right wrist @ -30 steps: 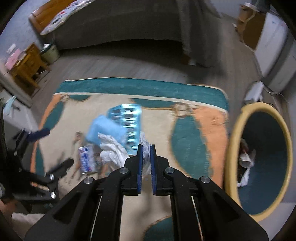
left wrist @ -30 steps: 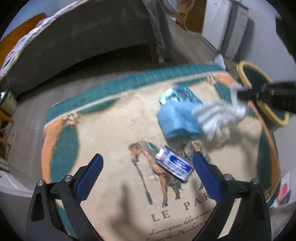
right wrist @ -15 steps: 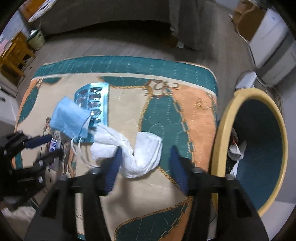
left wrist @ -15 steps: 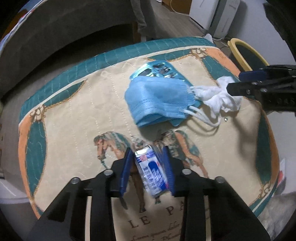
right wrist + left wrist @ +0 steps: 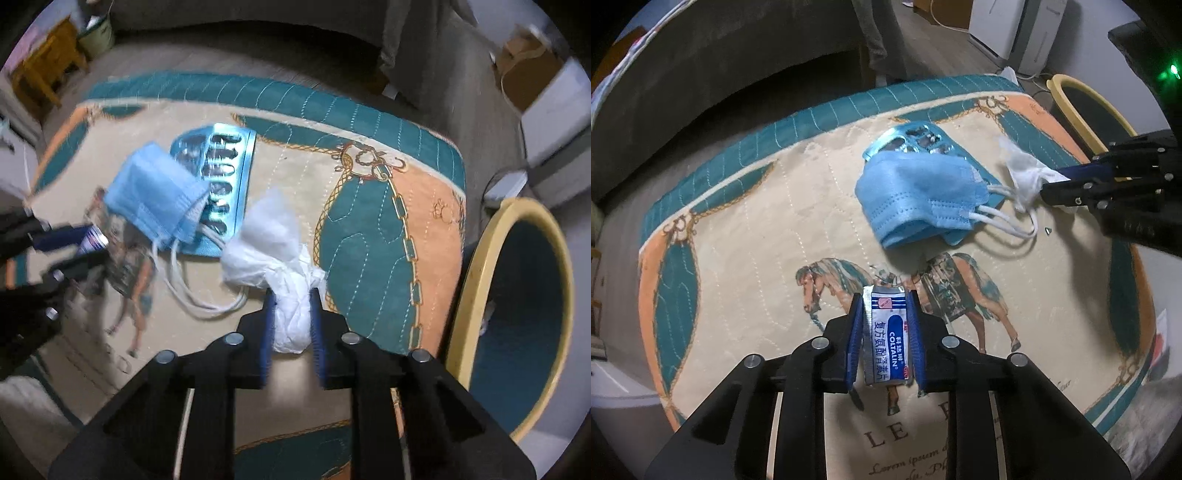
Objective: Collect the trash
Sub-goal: 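Carry the box with the left tool while the right tool carries the tissue over the bin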
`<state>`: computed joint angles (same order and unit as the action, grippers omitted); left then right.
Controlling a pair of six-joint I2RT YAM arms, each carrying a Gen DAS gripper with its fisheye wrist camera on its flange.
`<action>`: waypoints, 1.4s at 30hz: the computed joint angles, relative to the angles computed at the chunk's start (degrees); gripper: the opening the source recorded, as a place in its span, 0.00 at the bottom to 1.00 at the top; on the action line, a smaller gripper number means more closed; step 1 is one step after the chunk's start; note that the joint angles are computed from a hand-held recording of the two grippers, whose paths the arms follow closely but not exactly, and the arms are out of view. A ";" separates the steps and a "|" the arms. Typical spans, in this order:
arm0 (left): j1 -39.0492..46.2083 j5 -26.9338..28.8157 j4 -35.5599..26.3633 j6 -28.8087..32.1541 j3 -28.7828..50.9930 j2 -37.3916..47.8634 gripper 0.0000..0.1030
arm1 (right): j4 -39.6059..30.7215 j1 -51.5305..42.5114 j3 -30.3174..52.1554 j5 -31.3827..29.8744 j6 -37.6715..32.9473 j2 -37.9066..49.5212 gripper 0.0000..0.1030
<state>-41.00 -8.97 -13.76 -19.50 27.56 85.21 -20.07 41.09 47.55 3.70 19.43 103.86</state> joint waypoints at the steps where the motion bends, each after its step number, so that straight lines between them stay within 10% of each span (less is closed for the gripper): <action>1: 0.70 -0.01 -0.33 0.72 -0.09 -0.84 0.24 | 0.00 -0.57 -0.07 -0.28 -0.21 -0.46 0.15; 19: -7.41 -13.47 -7.06 -2.74 12.36 -10.01 0.23 | -2.23 -9.04 -6.96 2.29 1.53 -25.90 0.15; 42: -19.50 -14.44 -1.89 -3.52 29.94 9.98 0.24 | -1.55 -41.61 -17.54 -6.73 -11.19 -37.83 0.15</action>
